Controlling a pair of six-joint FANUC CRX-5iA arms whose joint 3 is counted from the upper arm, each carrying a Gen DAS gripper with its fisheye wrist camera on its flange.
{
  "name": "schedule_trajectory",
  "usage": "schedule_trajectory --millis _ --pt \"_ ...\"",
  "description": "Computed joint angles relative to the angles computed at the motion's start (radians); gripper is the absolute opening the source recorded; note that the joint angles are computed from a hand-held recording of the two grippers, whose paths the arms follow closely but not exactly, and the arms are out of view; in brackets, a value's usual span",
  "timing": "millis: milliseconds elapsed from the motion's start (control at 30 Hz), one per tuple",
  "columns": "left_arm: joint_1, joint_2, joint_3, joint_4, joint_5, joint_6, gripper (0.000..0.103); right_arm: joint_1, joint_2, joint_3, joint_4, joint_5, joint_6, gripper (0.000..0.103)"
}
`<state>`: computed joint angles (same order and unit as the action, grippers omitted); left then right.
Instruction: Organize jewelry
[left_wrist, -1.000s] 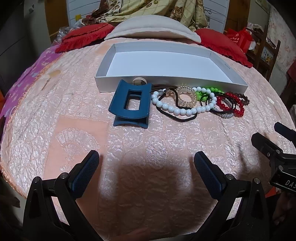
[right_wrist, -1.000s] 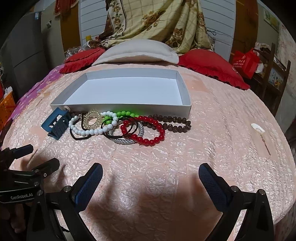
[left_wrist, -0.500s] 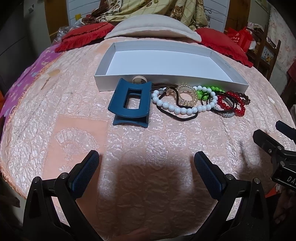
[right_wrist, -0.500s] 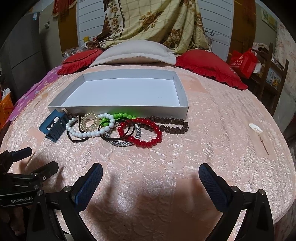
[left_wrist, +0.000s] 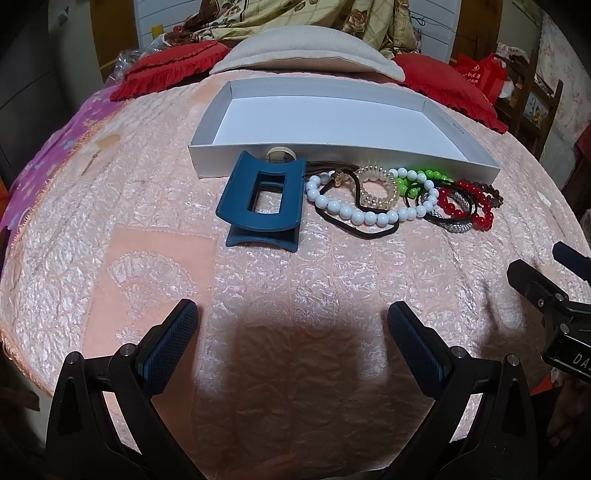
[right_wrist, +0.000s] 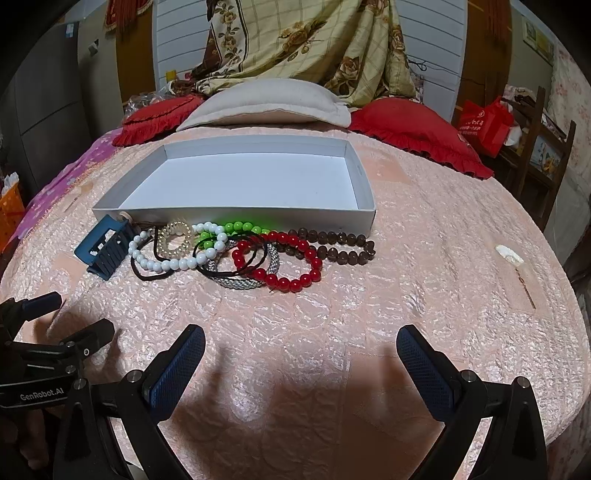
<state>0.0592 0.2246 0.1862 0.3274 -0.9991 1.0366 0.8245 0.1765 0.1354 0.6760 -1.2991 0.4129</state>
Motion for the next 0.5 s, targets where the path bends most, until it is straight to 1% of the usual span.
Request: schedule_trajectory --millis 267,300,400,500 --pt "0.007 0.008 0.009 -0.001 -0.006 0.023 0.102 -0.001 0.002 0.0 -0.004 -0.003 0.006 0.103" --pt "0.012 0.009 0.01 0.008 -0.008 0.029 0.102 0.0 0.003 0.001 -0.004 -0.003 0.006 0.103" --pt "0.042 0.02 0.004 0.085 -0.022 0.029 0.102 -0.001 0.001 -0.001 -0.004 -0.002 0.003 0.103" --pt "0.058 0.018 -0.001 0.099 -0.005 0.04 0.102 -0.004 -0.002 -0.002 -0.007 0.001 -0.001 0.103"
